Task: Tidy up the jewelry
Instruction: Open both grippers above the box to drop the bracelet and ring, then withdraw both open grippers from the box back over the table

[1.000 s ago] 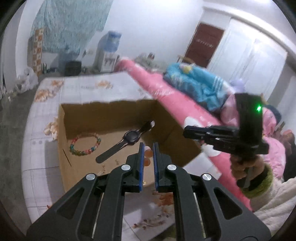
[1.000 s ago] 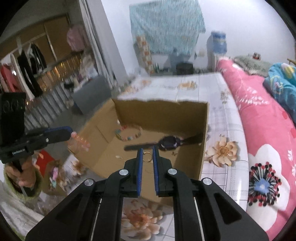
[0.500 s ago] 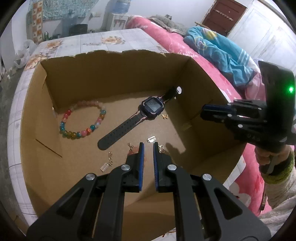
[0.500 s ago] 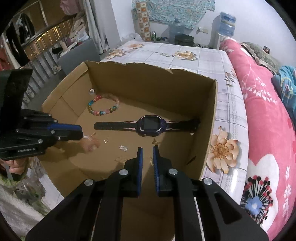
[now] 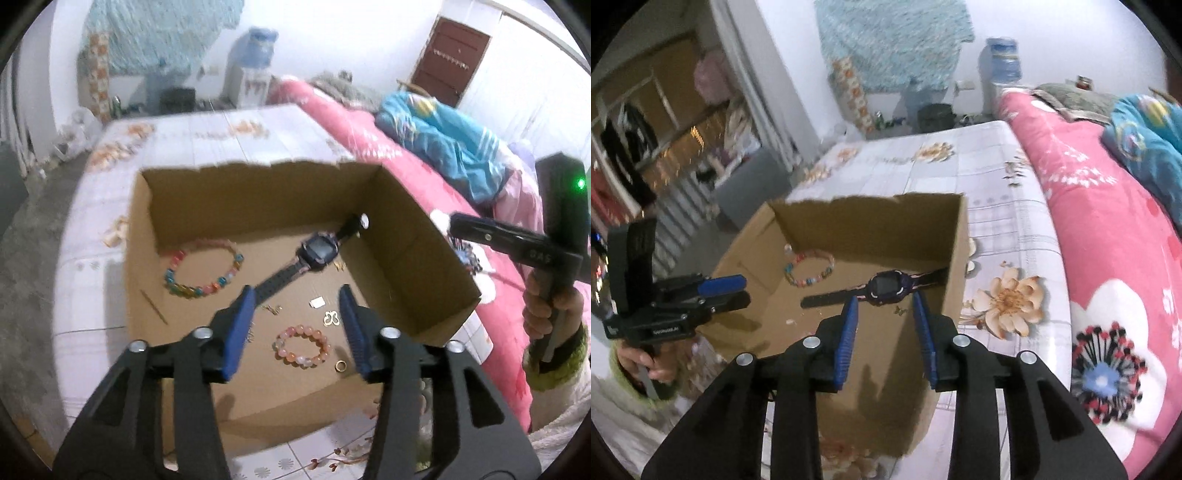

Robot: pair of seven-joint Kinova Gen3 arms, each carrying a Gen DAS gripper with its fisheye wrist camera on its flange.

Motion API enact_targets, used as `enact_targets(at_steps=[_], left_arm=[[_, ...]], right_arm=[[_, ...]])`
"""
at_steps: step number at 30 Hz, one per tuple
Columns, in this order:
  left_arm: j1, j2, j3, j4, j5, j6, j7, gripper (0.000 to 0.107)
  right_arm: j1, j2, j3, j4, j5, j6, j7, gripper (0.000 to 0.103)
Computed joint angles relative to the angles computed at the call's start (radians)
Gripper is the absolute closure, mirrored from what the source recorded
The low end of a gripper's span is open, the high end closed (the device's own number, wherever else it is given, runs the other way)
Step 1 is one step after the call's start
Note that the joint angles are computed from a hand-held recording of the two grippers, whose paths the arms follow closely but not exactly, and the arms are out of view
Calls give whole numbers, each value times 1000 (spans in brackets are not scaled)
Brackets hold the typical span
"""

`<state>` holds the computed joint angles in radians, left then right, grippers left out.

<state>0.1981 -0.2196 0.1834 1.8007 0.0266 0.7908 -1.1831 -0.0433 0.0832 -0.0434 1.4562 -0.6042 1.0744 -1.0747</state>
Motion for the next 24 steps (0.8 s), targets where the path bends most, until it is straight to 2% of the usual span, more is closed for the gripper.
enact_targets(at_steps=[2,4,5,7,11,15,24], left_arm=[[-15,-26,33,4,-44,-5,51,42],[-31,-61,70,12,-91,-9,104,33],[-38,-76,87,15,-111,-9,126,27],[-64,-107,140,20,-165,-7,182,21],[-134,-155,261,18,-275,23,303,16],[-175,-191,336,17,-326,58,375,13],[-273,-174,530,-46,-424,251,515,13]], right_arm=[[17,-27,10,33,-38,-8,8,59],[22,-57,20,68,-61,-22,12,56],[23,-78,25,93,-72,-35,13,51],[16,-122,35,143,-88,-65,13,43],[-25,-193,43,216,-80,-128,-18,29],[-79,-257,13,265,26,-188,-107,21],[-173,-314,-43,311,232,-225,-281,14]])
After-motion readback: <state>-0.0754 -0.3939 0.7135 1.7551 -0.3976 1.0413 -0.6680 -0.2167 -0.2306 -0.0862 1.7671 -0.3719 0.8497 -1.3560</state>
